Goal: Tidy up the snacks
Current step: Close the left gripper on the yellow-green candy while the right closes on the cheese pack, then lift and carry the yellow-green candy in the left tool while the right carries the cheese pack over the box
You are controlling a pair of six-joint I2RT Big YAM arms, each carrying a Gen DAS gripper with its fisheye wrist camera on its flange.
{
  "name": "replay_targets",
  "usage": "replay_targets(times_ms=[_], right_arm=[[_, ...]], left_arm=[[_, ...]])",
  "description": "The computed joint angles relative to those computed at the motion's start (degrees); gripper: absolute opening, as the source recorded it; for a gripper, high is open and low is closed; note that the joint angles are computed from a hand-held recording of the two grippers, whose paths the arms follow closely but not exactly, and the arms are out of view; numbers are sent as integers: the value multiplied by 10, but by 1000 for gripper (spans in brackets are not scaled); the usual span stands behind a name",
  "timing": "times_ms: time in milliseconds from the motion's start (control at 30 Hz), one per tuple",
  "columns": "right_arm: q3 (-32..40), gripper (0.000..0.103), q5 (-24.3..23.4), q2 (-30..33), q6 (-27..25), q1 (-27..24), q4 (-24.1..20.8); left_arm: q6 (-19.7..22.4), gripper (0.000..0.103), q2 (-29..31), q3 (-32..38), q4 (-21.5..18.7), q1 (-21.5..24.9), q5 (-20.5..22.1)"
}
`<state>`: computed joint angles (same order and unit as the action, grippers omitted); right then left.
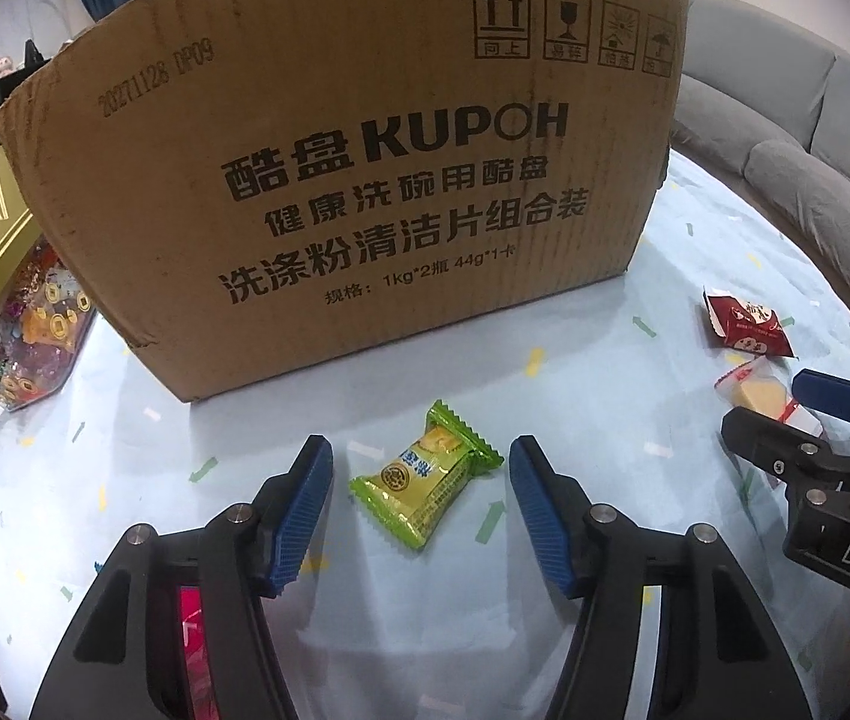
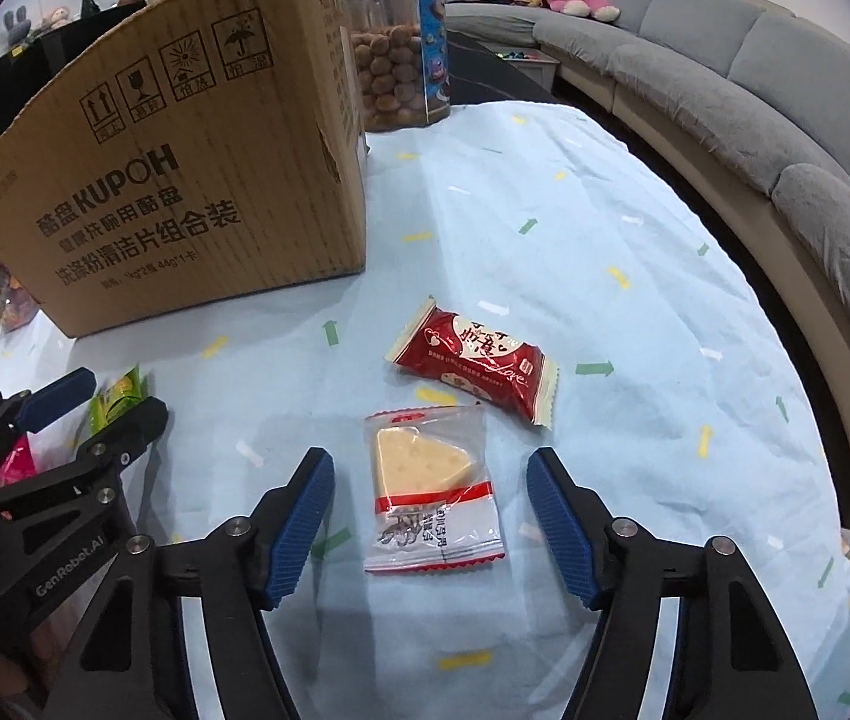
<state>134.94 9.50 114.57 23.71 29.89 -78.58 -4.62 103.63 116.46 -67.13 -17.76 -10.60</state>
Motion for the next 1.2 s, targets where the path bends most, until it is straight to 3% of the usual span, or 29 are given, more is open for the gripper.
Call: replay_targets(times_ms=[233,367,600,1200], right_arm=[[3,55,6,2,-4,-1,-2],[15,40,14,9,-12,1,-11],[25,35,12,13,-16,1,-19],[29,34,14,-2,-23,4,-7]], left_arm=[[4,48,8,10,-1,-1,4],[-1,40,9,14,-7,-4,3],[-7,23,4,9,-13,-8,0],[-19,21,-10,32,-35,-17,-6]])
